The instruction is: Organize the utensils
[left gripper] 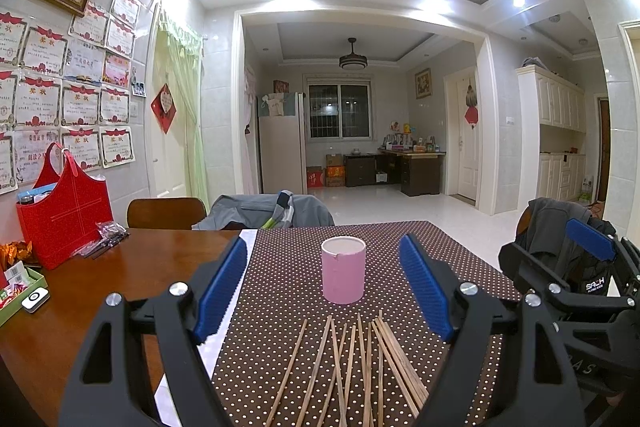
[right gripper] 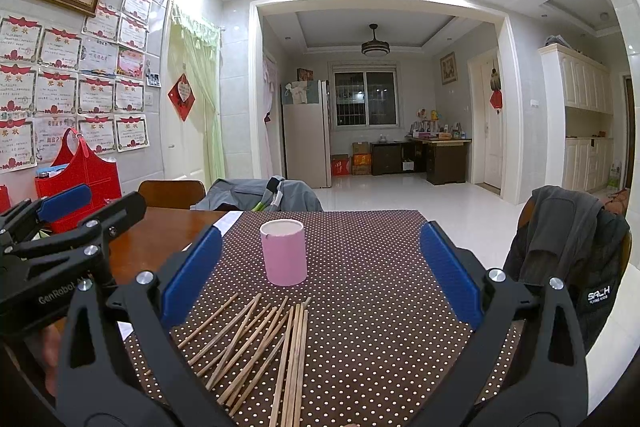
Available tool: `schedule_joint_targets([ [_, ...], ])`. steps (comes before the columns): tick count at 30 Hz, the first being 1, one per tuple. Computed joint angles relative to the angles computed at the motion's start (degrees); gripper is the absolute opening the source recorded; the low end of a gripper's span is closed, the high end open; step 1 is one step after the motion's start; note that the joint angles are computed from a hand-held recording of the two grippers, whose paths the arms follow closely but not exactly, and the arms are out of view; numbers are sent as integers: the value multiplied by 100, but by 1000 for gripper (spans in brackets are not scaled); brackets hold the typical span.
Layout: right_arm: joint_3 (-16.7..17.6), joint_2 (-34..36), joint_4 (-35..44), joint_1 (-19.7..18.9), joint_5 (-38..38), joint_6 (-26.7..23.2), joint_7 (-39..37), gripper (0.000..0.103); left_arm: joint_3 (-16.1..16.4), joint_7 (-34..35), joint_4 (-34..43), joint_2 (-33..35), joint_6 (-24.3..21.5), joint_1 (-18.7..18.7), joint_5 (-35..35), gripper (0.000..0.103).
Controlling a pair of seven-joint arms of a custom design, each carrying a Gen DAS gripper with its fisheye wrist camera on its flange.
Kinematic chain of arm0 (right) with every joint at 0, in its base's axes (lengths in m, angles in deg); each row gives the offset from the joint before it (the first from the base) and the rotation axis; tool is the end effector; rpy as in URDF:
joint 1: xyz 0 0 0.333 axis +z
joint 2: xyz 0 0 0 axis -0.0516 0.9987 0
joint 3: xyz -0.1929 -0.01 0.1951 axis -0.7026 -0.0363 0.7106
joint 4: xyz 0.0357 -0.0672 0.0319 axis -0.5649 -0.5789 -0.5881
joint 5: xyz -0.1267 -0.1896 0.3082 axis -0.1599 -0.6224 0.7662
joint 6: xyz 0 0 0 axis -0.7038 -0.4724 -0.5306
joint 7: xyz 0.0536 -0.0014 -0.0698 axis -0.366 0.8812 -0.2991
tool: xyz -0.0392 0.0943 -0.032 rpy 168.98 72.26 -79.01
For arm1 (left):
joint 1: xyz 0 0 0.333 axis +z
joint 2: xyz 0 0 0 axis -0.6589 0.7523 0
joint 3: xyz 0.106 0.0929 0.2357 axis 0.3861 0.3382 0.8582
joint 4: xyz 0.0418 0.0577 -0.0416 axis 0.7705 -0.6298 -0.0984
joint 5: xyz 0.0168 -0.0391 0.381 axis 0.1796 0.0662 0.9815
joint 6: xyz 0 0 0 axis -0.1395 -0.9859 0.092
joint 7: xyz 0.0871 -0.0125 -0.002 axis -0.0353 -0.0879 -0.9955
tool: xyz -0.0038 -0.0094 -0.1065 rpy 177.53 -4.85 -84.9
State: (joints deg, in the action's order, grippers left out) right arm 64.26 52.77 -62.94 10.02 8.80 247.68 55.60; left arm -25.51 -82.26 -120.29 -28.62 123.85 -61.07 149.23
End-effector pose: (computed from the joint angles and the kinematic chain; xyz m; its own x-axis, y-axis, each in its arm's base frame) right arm 0.5647 0.2100 0.5691 0.3592 -0.9323 -0.0413 -0.0873 0.0105 -0.9961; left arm 0.5170 -0.3255 0.5822 0.2356 -0.9709 -0.0439 -0.1545 0.0072 -0.9880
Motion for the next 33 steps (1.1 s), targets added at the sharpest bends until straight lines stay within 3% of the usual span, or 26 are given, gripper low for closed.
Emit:
schedule_joint_targets([
  [14, -51, 11, -95, 178, 412, 21, -326, 97, 70, -22, 145, 160, 74, -38, 20, 77],
  [33, -42, 130, 166, 257, 798, -359, -618, 97, 190, 18, 251, 349, 325, -8, -43, 77],
])
